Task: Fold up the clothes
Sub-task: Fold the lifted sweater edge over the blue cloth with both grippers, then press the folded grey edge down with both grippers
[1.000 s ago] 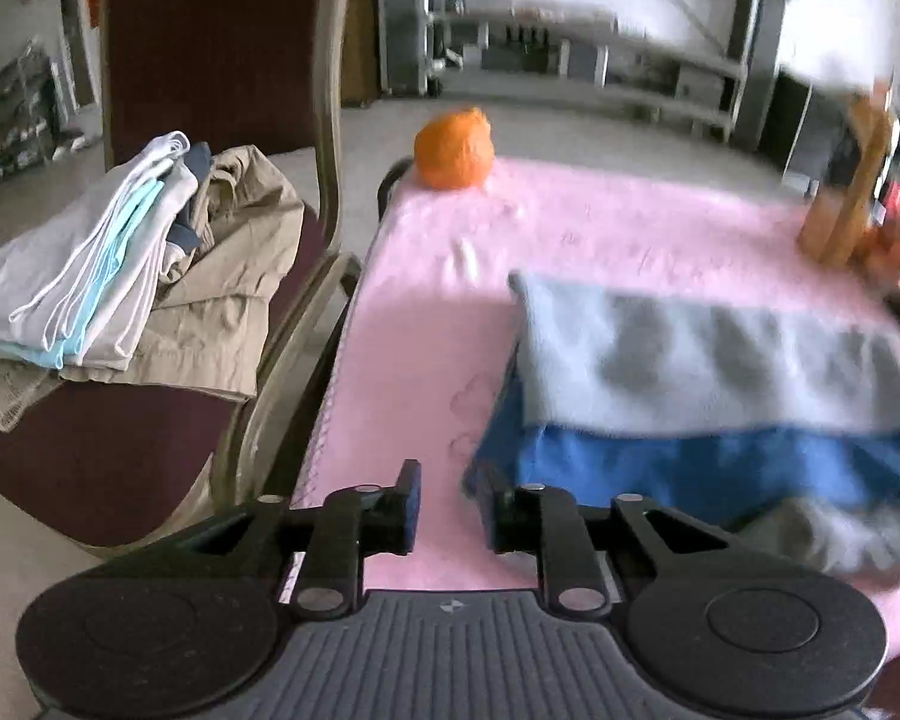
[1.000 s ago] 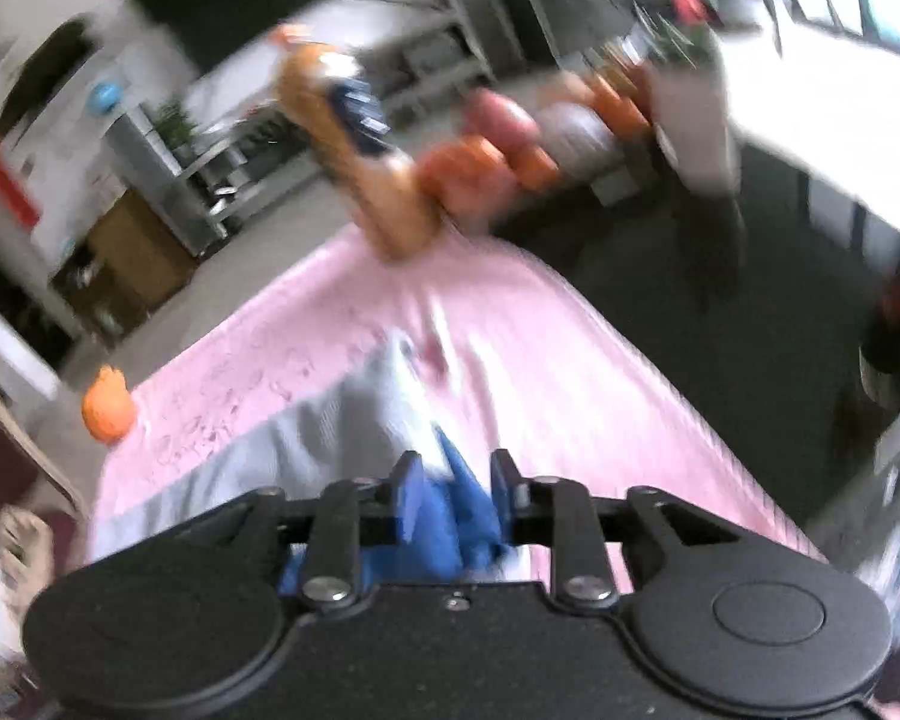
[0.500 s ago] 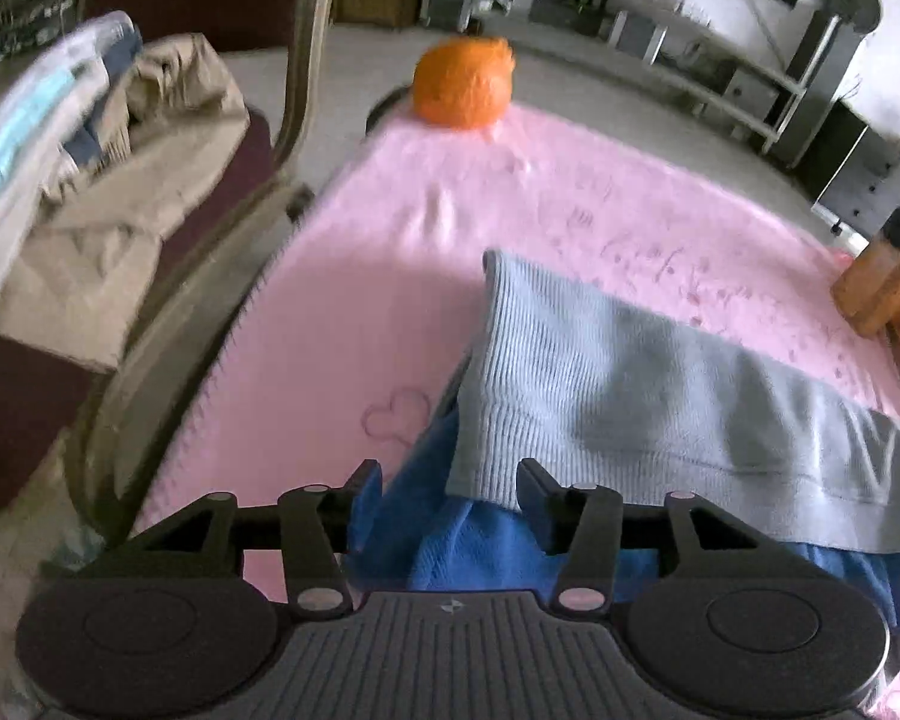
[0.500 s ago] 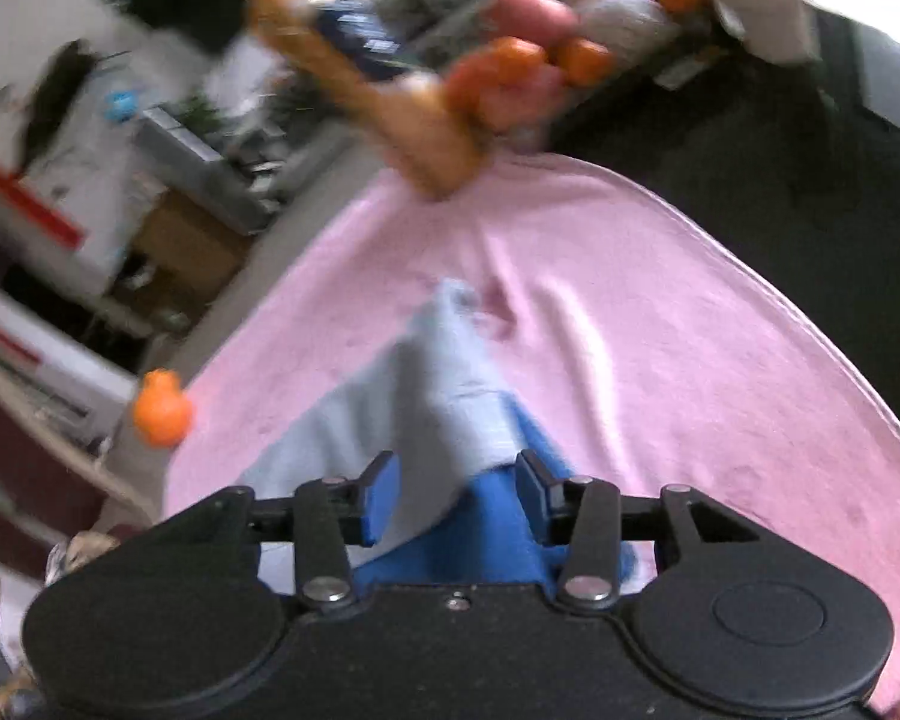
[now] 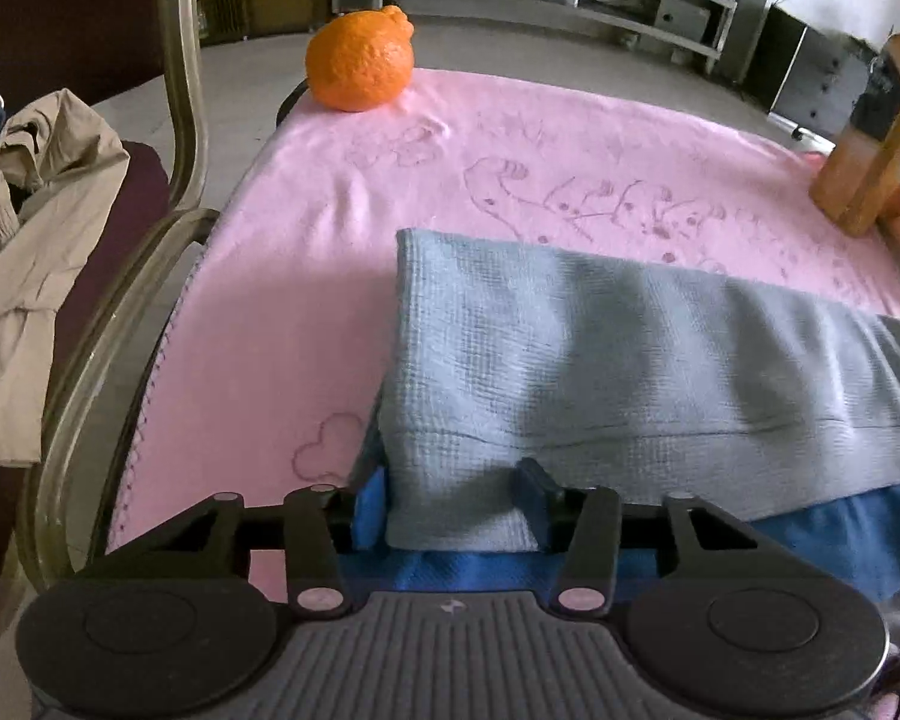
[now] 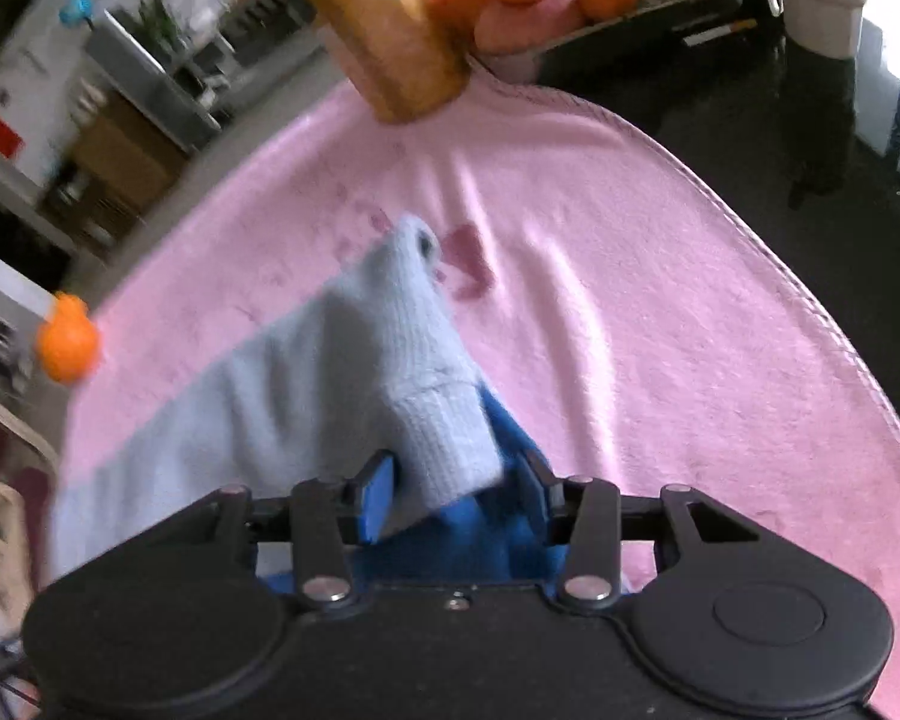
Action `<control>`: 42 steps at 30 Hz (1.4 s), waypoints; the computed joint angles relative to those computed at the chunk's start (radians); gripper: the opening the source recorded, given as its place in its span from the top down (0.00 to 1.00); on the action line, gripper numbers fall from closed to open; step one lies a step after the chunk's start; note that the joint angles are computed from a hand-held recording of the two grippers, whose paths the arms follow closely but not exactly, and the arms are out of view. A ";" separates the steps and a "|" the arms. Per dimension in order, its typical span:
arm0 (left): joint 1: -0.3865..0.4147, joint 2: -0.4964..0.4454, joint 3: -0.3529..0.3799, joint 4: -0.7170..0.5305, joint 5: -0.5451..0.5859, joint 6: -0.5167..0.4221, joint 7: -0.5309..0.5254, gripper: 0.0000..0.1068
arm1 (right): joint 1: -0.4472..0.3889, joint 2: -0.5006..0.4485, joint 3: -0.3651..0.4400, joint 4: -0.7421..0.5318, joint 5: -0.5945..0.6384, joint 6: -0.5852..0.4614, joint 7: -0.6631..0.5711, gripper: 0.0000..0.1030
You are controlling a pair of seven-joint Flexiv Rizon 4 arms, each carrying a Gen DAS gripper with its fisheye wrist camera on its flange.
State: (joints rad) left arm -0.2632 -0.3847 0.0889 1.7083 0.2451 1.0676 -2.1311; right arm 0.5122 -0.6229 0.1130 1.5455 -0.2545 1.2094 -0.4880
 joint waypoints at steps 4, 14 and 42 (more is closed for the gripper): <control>-0.012 -0.018 0.009 -0.027 0.025 -0.024 -0.009 0.52 | 0.024 0.003 -0.023 -0.003 -0.041 -0.041 -0.001 0.59; -0.112 0.070 0.077 -0.055 0.365 0.040 -0.236 0.86 | 0.211 0.117 -0.291 0.184 -0.351 0.253 0.339 0.86; -0.063 0.195 -0.019 0.023 0.400 -0.191 -0.307 0.74 | 0.108 0.263 -0.178 0.364 -0.464 0.149 0.474 0.69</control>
